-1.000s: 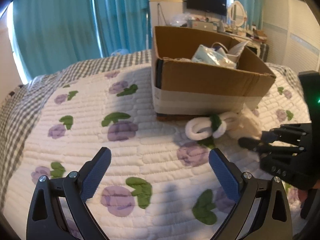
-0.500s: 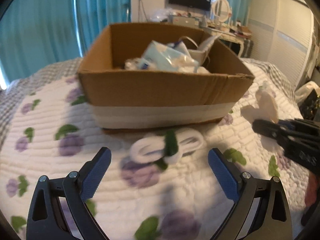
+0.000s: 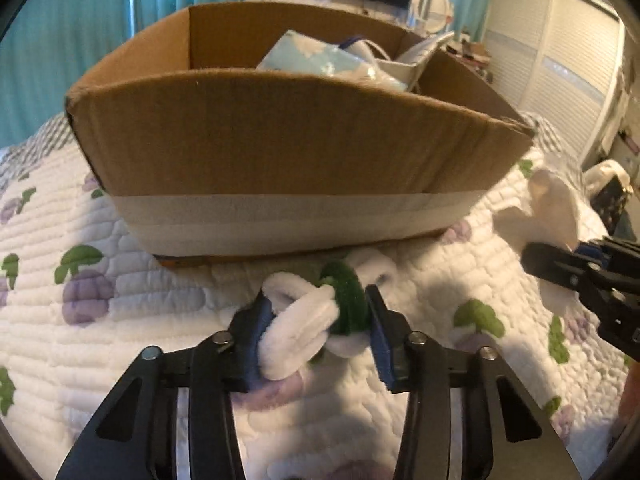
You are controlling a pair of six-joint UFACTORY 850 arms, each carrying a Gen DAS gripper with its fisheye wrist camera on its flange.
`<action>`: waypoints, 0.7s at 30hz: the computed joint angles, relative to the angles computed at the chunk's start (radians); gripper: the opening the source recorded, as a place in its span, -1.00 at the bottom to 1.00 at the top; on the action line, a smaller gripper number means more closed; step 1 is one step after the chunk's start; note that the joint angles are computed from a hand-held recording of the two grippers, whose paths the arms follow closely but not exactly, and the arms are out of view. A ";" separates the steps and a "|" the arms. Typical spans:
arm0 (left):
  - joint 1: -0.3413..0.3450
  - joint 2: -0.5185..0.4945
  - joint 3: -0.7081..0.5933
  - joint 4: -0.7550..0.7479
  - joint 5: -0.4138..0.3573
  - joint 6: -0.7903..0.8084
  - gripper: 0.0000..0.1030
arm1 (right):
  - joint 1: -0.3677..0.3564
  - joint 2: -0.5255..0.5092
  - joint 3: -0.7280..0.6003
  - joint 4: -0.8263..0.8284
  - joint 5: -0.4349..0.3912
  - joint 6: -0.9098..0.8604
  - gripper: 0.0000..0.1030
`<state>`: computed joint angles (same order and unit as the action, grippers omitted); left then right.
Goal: Organize soft objects
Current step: 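Grasp the white-and-green fuzzy toy with the left tool while the right tool grasps the lace cloth, then drop the fuzzy toy and lace cloth into the box with both tools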
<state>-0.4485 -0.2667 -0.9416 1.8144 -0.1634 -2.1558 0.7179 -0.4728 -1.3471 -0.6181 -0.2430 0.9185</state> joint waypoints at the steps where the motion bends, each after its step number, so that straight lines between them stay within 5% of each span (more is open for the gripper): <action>1: -0.004 0.011 0.010 0.003 -0.009 -0.008 -0.23 | 0.002 0.003 0.003 -0.017 -0.002 0.018 -0.60; 15: -0.074 0.297 0.144 -0.208 -0.125 0.208 -0.24 | 0.056 0.161 0.091 -0.322 -0.034 0.302 -0.60; 21: -0.092 0.339 0.086 -0.268 -0.176 0.305 -0.24 | 0.080 0.221 0.063 -0.449 -0.078 0.363 -0.60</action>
<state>-0.5408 0.0720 -0.8558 1.5463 -0.3394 -1.8511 0.7977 -0.2517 -1.2844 -1.0674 -0.3206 1.2816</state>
